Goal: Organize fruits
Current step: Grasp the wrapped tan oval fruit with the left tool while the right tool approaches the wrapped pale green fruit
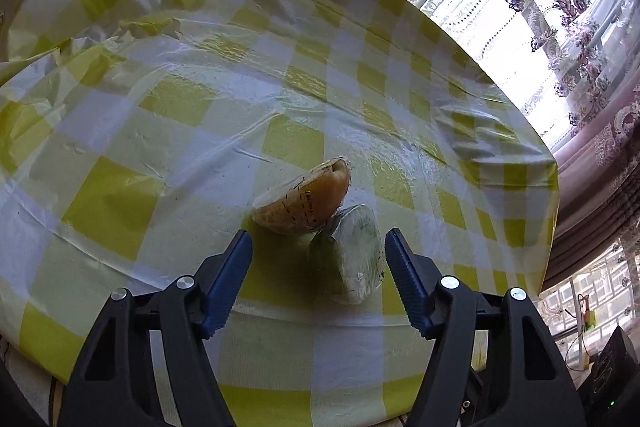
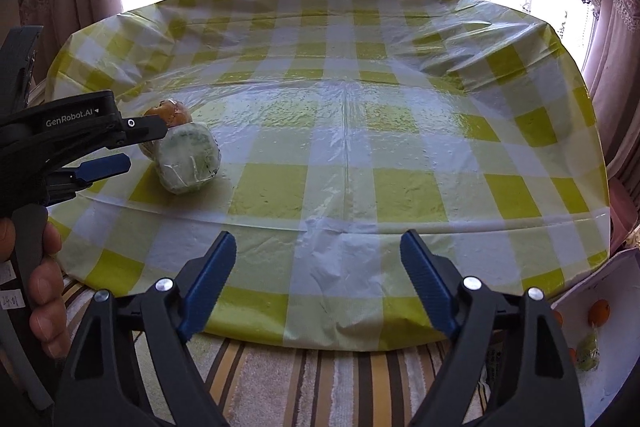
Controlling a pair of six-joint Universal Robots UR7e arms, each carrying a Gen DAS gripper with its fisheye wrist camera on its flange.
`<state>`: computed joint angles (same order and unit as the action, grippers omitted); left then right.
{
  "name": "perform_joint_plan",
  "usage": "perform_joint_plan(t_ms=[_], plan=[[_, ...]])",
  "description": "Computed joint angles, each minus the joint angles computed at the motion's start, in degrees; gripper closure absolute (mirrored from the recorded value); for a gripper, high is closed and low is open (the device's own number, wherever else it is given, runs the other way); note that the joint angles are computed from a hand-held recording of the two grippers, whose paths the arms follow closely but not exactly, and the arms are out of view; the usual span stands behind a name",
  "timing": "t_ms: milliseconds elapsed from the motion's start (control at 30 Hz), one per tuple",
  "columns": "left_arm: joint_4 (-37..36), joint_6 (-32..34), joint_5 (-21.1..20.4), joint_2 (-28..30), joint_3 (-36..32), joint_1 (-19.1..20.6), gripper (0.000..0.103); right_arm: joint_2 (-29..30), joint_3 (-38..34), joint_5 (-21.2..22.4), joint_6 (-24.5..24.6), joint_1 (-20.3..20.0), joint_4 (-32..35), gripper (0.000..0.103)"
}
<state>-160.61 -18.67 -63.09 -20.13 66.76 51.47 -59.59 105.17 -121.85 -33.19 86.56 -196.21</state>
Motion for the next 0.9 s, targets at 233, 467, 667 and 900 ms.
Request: perform_joint_plan(t_ms=[233, 467, 667, 900], plan=[[3.3, -4.9, -3.9, 1.5, -4.1, 1.6, 0.038, 0.5, -0.9, 0.9, -0.2, 0.1, 1.0, 0.019], [5.2, -9.6, -5.7, 3.0, -7.8, 2.7, 0.038, 0.8, -1.3, 1.5, -0.6, 0.2, 1.9, 0.019], [8.1, -10.9, -6.3, 4.4, -10.9, 3.4, 0.04, 1.0, -2.2, 2.1, -0.3, 0.2, 3.9, 0.019], [9.6, -8.8, -6.9, 5.8, -13.3, 3.7, 0.041, 2.0, -3.5, 2.6, -0.8, 0.6, 5.7, 0.019]])
